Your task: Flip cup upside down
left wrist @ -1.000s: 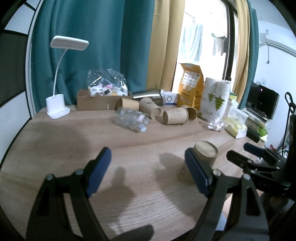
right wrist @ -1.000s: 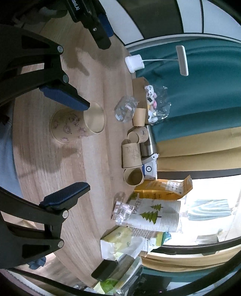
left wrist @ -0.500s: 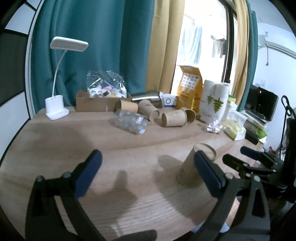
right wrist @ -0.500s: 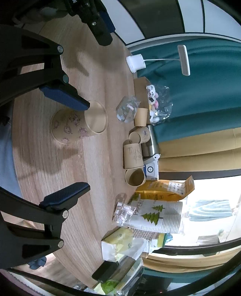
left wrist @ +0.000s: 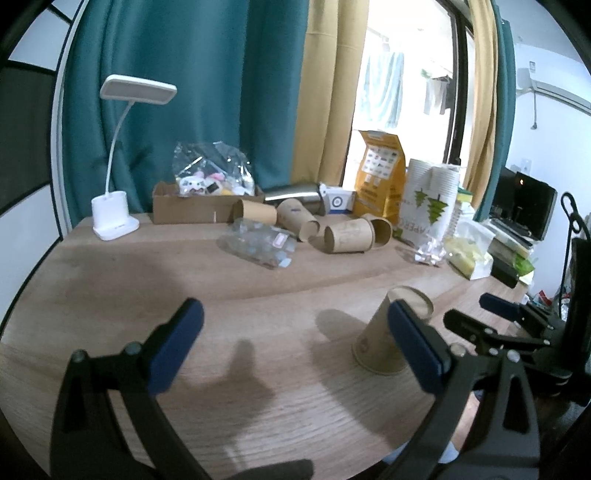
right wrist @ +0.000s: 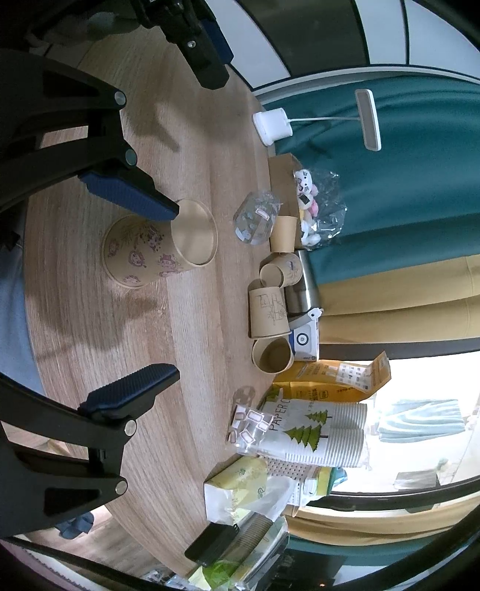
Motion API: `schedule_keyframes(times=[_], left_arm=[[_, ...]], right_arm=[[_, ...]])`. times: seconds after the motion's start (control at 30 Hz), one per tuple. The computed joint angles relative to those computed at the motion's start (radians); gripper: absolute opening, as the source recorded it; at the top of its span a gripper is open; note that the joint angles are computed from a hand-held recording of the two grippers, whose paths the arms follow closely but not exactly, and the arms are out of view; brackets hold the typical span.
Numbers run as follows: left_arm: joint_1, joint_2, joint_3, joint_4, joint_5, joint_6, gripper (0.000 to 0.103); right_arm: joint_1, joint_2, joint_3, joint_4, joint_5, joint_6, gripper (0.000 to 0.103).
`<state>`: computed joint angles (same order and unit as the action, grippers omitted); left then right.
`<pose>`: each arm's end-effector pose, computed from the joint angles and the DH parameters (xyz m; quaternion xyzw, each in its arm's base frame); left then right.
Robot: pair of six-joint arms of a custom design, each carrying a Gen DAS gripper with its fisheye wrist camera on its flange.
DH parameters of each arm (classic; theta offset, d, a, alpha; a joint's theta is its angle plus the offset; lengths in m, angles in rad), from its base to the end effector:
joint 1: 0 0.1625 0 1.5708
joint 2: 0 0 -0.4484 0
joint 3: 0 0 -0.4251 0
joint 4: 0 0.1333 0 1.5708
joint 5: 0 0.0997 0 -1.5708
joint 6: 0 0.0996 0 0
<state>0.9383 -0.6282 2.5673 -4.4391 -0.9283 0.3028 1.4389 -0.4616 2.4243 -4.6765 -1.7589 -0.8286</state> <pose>-0.0414 -0.3829 0.0616 0.2561 0.8210 -0.4657 0.2087 0.0651 -0.3814 0.0195 0.2381 -0.8044 0.4411 0.3188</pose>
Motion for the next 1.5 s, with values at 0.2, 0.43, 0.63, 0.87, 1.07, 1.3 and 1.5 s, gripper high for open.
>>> schedule_keyframes(times=[0.2,0.43,0.63,0.87,1.07,1.3,1.5], left_arm=[[0.008,-0.014,0.001,0.007,0.004,-0.006,0.101],[0.007,-0.008,0.009,-0.026,-0.007,0.000,0.101],[0.003,0.003,0.013,-0.044,-0.011,-0.016,0.101],[-0.010,0.002,0.026,-0.062,-0.012,-0.034,0.101],[-0.013,0.003,0.027,-0.087,-0.001,-0.011,0.101],[-0.001,0.000,0.026,-0.087,-0.010,-0.012,0.101],[-0.002,-0.003,0.027,-0.084,-0.005,-0.011,0.101]], right_arm=[[0.000,0.001,-0.001,-0.001,0.000,-0.003,0.082],[0.005,0.008,-0.003,-0.008,-0.001,-0.001,0.082],[0.014,0.003,-0.008,0.002,-0.007,-0.002,0.082],[0.023,-0.009,-0.009,0.014,-0.014,0.000,0.082],[0.028,-0.020,-0.005,0.028,-0.021,0.009,0.082],[0.027,-0.023,-0.006,0.032,-0.020,0.002,0.082],[0.026,-0.024,-0.004,0.034,-0.019,0.003,0.082]])
